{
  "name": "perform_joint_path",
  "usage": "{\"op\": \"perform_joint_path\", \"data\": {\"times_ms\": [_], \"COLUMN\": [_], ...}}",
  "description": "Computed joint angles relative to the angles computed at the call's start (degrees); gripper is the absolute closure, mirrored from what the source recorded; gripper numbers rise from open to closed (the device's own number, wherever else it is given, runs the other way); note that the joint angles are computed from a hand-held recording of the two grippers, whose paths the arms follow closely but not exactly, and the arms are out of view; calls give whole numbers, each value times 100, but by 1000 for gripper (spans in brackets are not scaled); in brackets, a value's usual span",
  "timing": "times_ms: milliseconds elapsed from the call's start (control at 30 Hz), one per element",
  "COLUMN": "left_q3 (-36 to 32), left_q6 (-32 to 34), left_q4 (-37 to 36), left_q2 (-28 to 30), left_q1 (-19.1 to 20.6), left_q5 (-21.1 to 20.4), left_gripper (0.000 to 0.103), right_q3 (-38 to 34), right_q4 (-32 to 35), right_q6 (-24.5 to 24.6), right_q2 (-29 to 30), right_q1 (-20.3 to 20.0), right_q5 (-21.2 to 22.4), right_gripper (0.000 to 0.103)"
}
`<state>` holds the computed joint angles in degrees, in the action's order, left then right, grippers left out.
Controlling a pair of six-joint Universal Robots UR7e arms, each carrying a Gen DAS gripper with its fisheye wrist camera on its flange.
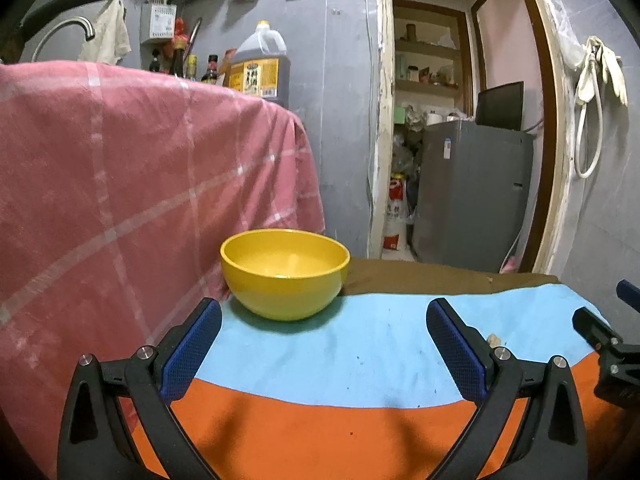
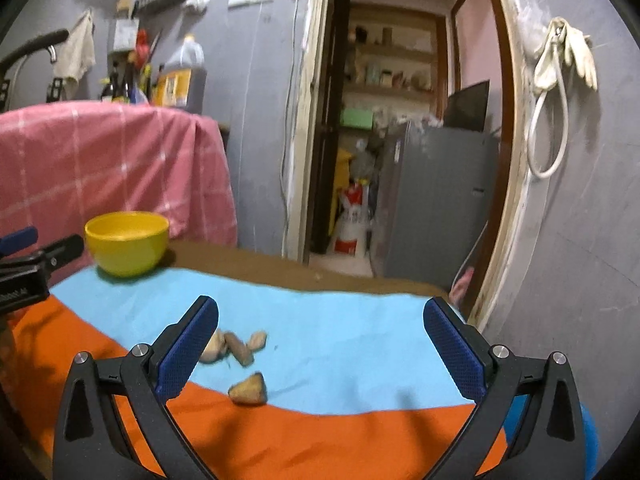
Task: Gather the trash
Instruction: 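Bring both tools back over the shells and lumps on the table, then grasp the brown shell with the right tool while the left grasps the pale lump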
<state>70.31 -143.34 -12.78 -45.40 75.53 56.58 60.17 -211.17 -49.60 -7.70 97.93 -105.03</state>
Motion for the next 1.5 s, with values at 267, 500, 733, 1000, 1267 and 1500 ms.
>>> {"op": "perform_joint_path", "data": {"times_ms": [267,500,733,1000,1267,1500], "left_q3": [-764,-1641,-2777,-4280,-5687,-6236], "left_q6": [-309,-585,-843,-1224,-1647,-1533], "left_q4": [960,2052,3405,4933,6267,6667], "left_q2": [388,852,1472,2285,2992,3288], "left_q1": [18,24,40,105,184,180], "left_q5": [-286,-499,-595,-637,-339,-37], "left_gripper": [2,2,2,2,3,3], "right_q3": [-75,-283,-428,-477,-666,-488], "right_q4": [432,960,1792,2576,3240,3554], "right_q6": [-44,45,430,589,310,504], "right_q2": [24,71,28,-54,18,-158], "right_q1": [29,51,23,4,38,-34], "right_q5": [-381,-753,-1107,-1185,-1339,-1037], "right_gripper": [0,0,0,0,18,57]}}
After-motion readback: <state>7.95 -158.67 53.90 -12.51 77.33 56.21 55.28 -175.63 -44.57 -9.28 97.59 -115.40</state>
